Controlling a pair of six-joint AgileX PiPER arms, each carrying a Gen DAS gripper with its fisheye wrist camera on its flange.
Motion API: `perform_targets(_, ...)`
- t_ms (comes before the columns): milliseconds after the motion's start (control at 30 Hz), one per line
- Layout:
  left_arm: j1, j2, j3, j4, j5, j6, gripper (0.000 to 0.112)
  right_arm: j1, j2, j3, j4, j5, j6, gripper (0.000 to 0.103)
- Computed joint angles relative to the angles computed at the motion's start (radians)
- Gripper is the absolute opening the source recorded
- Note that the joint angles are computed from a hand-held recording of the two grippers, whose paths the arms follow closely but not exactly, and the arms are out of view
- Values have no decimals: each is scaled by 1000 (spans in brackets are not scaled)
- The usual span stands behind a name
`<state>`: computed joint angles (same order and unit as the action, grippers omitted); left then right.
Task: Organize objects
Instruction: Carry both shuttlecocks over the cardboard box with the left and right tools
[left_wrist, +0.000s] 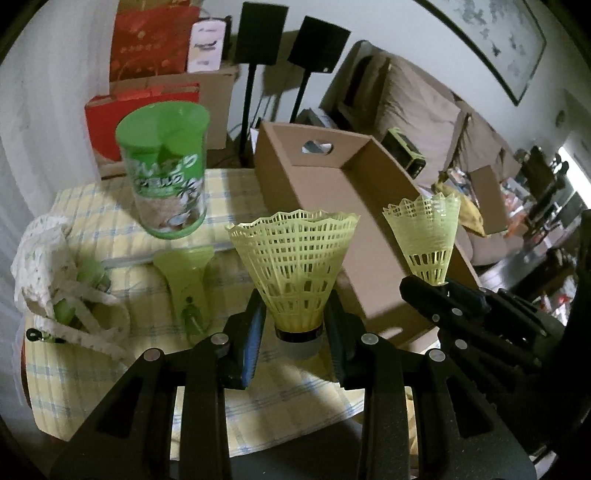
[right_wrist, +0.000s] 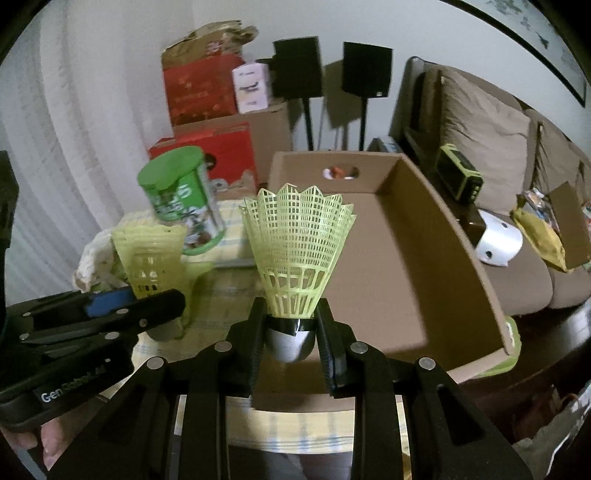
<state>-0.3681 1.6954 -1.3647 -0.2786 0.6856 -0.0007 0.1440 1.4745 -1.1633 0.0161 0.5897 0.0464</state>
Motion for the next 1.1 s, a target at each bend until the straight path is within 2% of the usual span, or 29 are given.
perform_targets(300, -87, 44, -63, 110, -1, -94, 30, -86, -25, 1, 50, 17, -76, 26)
perform_targets(667, -185, 132, -141, 229, -39, -201, 30, -191, 14, -40, 85, 51, -145, 26)
perform_targets(1100, -234, 267, -282, 233, 7, -246, 30, -275, 98, -62, 141, 45, -218, 26)
